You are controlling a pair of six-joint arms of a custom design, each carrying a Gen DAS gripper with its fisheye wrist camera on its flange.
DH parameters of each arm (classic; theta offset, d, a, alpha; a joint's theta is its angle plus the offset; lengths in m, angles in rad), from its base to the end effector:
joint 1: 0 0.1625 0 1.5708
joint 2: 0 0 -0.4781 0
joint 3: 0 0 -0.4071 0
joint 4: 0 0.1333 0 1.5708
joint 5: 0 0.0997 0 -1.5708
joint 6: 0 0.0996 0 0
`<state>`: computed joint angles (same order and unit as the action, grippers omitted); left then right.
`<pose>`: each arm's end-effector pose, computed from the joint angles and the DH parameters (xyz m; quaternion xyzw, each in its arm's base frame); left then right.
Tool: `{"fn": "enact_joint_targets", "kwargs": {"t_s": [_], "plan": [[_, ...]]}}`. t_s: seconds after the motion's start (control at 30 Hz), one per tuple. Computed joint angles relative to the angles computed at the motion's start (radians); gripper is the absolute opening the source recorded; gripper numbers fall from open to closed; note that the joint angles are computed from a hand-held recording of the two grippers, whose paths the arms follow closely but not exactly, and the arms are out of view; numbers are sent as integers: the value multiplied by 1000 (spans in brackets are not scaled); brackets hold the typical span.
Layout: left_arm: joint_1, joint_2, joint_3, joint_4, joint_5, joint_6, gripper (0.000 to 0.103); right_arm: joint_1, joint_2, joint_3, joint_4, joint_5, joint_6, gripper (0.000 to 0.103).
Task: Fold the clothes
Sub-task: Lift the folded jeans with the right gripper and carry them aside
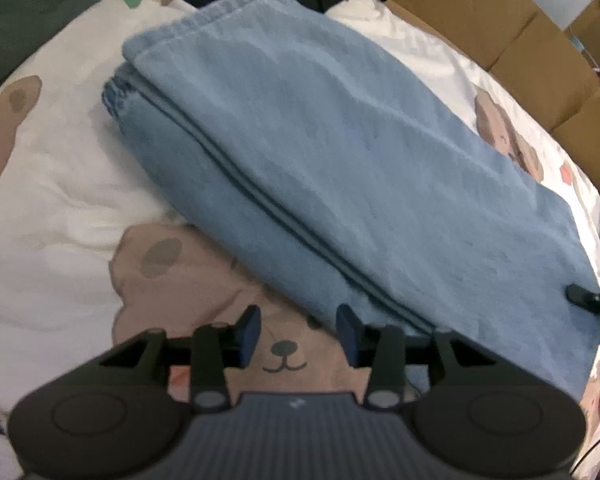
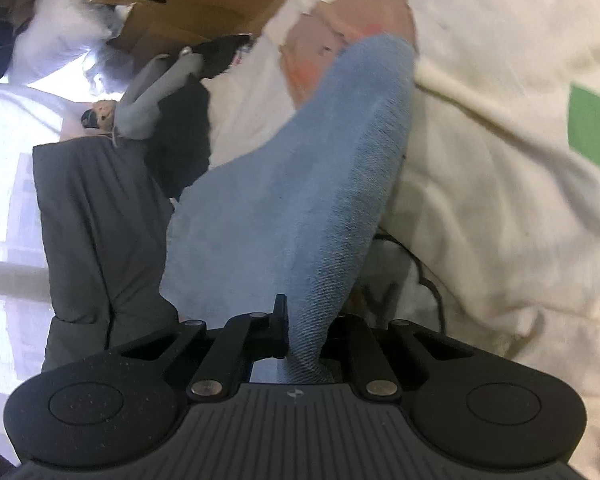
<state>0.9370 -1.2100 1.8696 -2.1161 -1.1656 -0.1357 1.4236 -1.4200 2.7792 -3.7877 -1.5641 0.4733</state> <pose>-0.2039 -0.5688 0.2580 0.2522 0.9449 -0.0235 0.2072 0.0888 -0.3143 0.2474 0.2763 0.8664 -0.4098 0.0705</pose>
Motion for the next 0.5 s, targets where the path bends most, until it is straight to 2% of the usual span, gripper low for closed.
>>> {"fn": "enact_joint_targets", "kwargs": {"t_s": [0.27, 0.5], "plan": [[-27, -15, 0, -8, -28, 12, 46, 85, -159, -59, 230, -82, -2, 4], [-39, -16, -4, -27, -71, 31, 46, 103, -375, -84, 478, -182, -13, 4]]}}
